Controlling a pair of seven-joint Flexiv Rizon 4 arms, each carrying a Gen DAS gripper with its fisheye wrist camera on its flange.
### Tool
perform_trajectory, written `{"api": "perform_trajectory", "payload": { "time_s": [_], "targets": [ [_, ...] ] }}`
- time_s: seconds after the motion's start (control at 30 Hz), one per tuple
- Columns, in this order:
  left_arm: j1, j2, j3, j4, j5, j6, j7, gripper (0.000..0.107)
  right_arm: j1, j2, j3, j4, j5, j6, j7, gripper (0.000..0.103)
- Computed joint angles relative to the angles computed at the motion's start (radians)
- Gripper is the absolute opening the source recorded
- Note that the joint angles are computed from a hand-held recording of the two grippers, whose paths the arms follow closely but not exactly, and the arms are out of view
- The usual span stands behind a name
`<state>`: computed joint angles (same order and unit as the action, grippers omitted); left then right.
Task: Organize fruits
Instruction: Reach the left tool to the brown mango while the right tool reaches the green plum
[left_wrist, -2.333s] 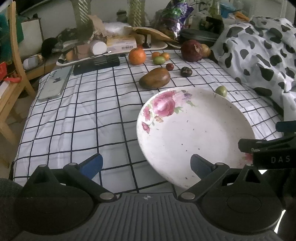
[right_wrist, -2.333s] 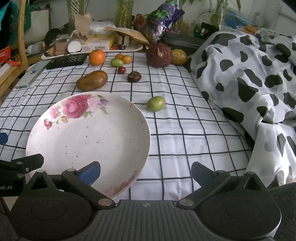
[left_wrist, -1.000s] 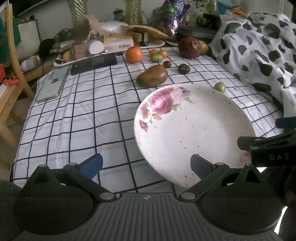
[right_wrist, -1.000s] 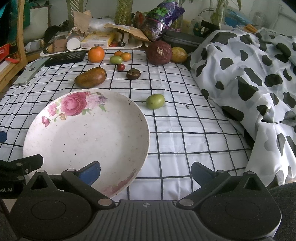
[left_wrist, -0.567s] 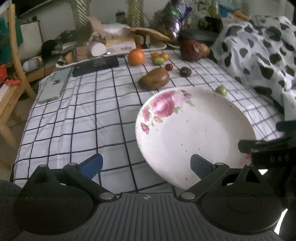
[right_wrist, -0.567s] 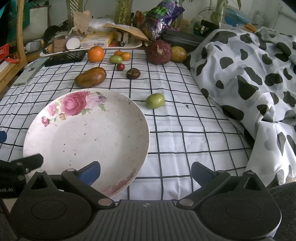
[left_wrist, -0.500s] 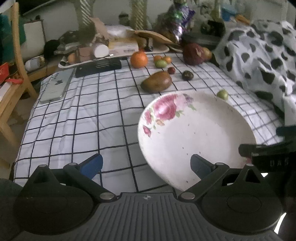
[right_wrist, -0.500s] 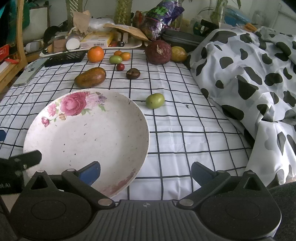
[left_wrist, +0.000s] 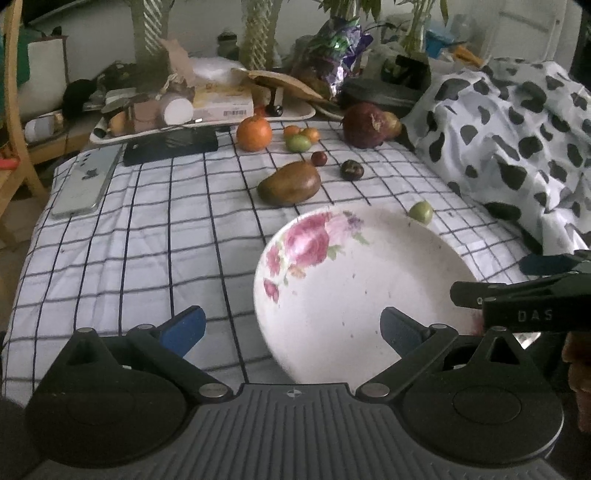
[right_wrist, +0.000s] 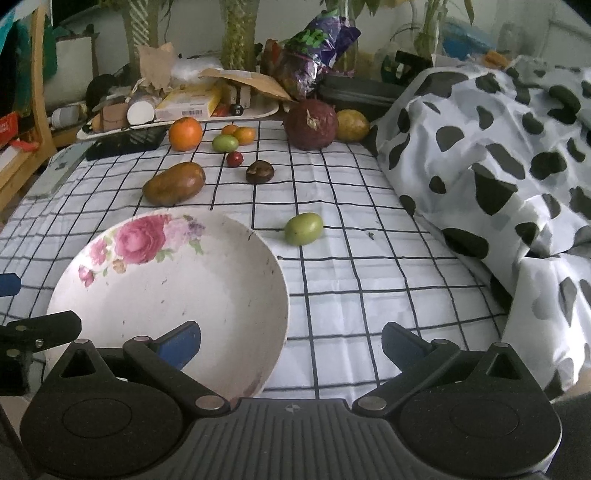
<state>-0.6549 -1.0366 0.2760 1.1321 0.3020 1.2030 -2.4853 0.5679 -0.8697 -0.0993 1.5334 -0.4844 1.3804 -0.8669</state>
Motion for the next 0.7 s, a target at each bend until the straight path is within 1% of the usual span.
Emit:
{"api": "perform_trajectory", "payload": {
  "time_s": [0.07, 0.2, 0.33, 0.43, 0.53, 0.7],
  "targets": [
    [0.008, -0.009, 0.001, -0.014, 0.005, 0.009, 0.012, 0.103, -0.023, -0.020, 0.025, -0.035, 0.012, -0.011, -0.016, 0.103],
    [0.023, -0.027, 0.005, -0.043, 0.011, 0.014, 0.042, 0.103, -0.047, -0.056, 0.035, -0.096, 0.029, -0.014, -0.032, 0.103],
    [0.047, -0.045, -0.004, -0.064, -0.001, 0.037, 0.064, 0.103, -0.091, -0.101, 0.085, -0.183, 0.048, -0.047, -0.100, 0.103],
    [0.061, -0.062, -0.003, -0.086, -0.013, 0.057, 0.087, 0.103, -0.118, -0.138, 0.120, -0.257, 0.060, -0.077, -0.177, 0.103],
    [0.069, -0.081, 0.007, -0.116, -0.020, 0.059, 0.117, 0.103, -0.139, -0.171, 0.147, -0.317, 0.072, -0.083, -0.266, 0.103],
    [0.098, -0.118, -0.005, -0.176, -0.041, 0.042, 0.178, 0.103, -0.197, -0.231, 0.250, -0.433, 0.122, -0.123, -0.465, 0.103]
  ]
}}
